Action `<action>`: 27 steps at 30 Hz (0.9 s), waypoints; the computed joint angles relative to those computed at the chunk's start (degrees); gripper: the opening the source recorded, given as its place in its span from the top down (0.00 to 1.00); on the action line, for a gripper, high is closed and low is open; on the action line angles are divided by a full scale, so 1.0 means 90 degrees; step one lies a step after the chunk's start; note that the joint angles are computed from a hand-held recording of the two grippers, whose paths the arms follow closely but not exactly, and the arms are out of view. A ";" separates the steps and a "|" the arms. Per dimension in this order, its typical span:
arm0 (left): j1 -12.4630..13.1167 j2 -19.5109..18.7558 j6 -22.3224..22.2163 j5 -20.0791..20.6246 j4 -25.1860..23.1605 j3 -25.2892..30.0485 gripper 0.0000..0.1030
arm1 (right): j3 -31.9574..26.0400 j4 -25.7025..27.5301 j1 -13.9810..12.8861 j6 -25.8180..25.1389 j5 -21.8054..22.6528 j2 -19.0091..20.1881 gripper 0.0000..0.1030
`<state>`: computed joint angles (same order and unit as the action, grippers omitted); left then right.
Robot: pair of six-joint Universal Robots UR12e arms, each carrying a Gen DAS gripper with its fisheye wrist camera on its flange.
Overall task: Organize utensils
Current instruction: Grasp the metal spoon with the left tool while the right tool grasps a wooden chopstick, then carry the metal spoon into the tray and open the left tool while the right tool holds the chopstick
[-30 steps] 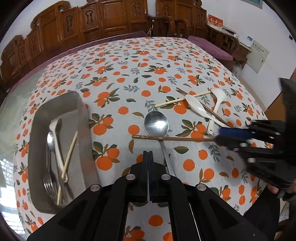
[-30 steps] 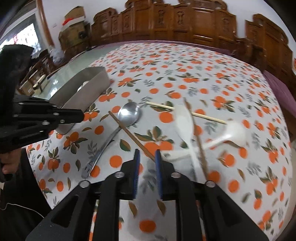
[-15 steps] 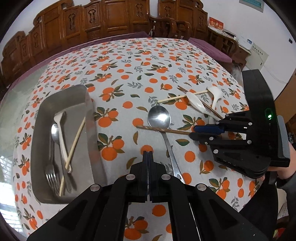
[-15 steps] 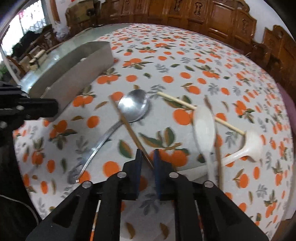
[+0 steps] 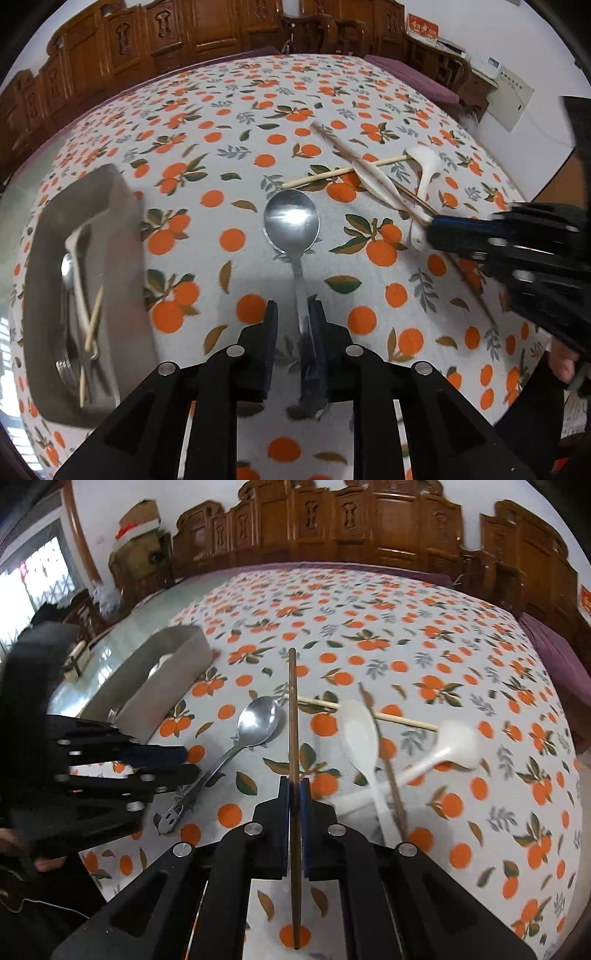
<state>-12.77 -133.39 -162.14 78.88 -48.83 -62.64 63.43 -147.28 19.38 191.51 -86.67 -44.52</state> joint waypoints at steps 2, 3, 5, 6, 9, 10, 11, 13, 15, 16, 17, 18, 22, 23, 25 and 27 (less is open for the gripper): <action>-0.0044 -0.0114 -0.0051 0.0129 -0.0105 0.0163 0.83 | 0.0196 -0.0178 -0.0026 0.0098 0.0008 -0.0114 0.94; -0.0065 -0.0164 -0.0080 0.0215 -0.0181 0.0240 0.83 | 0.0259 -0.0231 -0.0034 0.0127 0.0018 -0.0146 0.94; -0.0105 -0.0251 -0.0075 0.0334 -0.0358 0.0378 0.83 | 0.0369 -0.0310 -0.0047 0.0174 0.0011 -0.0209 0.94; -0.0125 -0.0267 -0.0078 0.0402 -0.0287 0.0383 0.82 | 0.0414 -0.0338 -0.0053 0.0190 0.0008 -0.0235 0.94; -0.0147 -0.0312 -0.0147 0.0466 -0.0317 0.0466 0.82 | 0.0486 -0.0399 -0.0067 0.0244 0.0013 -0.0271 0.94; -0.0149 -0.0321 -0.0155 0.0476 -0.0333 0.0484 0.88 | 0.0488 -0.0398 -0.0070 0.0252 0.0010 -0.0273 0.94; -0.0151 -0.0328 -0.0115 0.0455 -0.0390 0.0511 0.94 | 0.0495 -0.0408 -0.0073 0.0268 0.0006 -0.0278 0.94; -0.0153 -0.0335 -0.0077 0.0468 -0.0461 0.0543 0.95 | 0.0504 -0.0413 -0.0071 0.0281 0.0003 -0.0286 0.94; -0.0154 -0.0315 0.0055 0.0494 -0.0476 0.0519 0.95 | 0.0506 -0.0400 -0.0054 0.0270 -0.0027 -0.0296 0.94; -0.0153 -0.0296 0.0096 0.0512 -0.0469 0.0489 0.95 | 0.0503 -0.0394 -0.0046 0.0255 -0.0035 -0.0299 0.94; -0.0146 -0.0277 0.0110 0.0506 -0.0454 0.0457 0.95 | 0.0500 -0.0382 -0.0037 0.0244 -0.0046 -0.0303 0.94; -0.0129 -0.0246 0.0126 0.0476 -0.0415 0.0403 0.95 | 0.0496 -0.0363 -0.0023 0.0225 -0.0066 -0.0308 0.94; -0.0050 -0.0130 0.0028 0.0264 -0.0263 0.0239 0.95 | 0.0476 -0.0312 0.0012 0.0211 -0.0119 -0.0316 0.94; -0.0035 -0.0098 0.0024 0.0229 -0.0221 0.0205 0.95 | 0.0469 -0.0299 0.0020 0.0222 -0.0131 -0.0317 0.94; -0.0007 -0.0030 0.0018 0.0177 -0.0099 0.0133 0.95 | 0.0471 -0.0297 0.0024 0.0243 -0.0140 -0.0319 0.94; 0.0020 0.0036 0.0010 0.0139 0.0011 0.0077 0.95 | 0.0457 -0.0296 0.0036 0.0288 -0.0148 -0.0319 0.94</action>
